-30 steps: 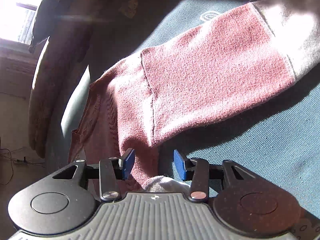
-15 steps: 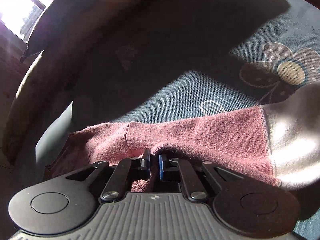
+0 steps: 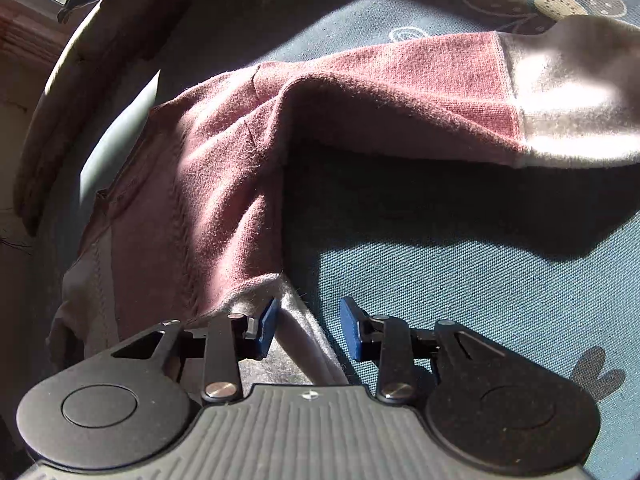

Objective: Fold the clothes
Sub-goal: 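Grasp the pink sleeve cuff with the right gripper and pull it outward, then release the sleeve with the right gripper and move it toward the collar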

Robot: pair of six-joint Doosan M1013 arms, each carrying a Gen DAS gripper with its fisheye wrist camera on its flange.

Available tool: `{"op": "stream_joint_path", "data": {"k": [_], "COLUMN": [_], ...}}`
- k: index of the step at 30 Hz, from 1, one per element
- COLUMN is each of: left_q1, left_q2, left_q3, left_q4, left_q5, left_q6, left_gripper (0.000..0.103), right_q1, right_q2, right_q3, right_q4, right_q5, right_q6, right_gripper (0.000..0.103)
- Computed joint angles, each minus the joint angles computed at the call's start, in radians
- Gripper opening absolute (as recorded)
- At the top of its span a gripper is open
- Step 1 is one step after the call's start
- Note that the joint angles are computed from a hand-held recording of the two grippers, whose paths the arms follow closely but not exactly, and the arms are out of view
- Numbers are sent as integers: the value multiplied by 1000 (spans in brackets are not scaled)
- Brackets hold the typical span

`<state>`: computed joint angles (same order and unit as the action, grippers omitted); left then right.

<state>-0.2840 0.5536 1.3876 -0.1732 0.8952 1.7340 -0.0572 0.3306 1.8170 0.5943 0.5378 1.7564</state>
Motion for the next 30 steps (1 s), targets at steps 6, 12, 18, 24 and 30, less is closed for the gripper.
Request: {"op": "stream_joint_path", "data": {"k": [6, 12, 18, 24, 30], "left_q1": [-3, -3, -9, -21, -27], "left_q2": [1, 3, 7, 5, 4], "left_q3": [-5, -10, -11, -16, -17], "left_q4": [1, 2, 9, -12, -47], "left_q5": [7, 6, -17, -47, -62], "left_q6": [13, 16, 52, 138, 182], "left_gripper": [22, 22, 28, 39, 46], "right_q1": [45, 50, 25, 31, 44], "right_q2": [7, -19, -23, -19, 24], "right_q3": [-52, -52, -54, -98, -240], "right_q4": [-238, -406, -284, -176, -399], "right_q5": [83, 119, 40, 33, 77], "right_q6": [102, 301, 249, 89, -87], "right_gripper": [11, 9, 20, 20, 20]}}
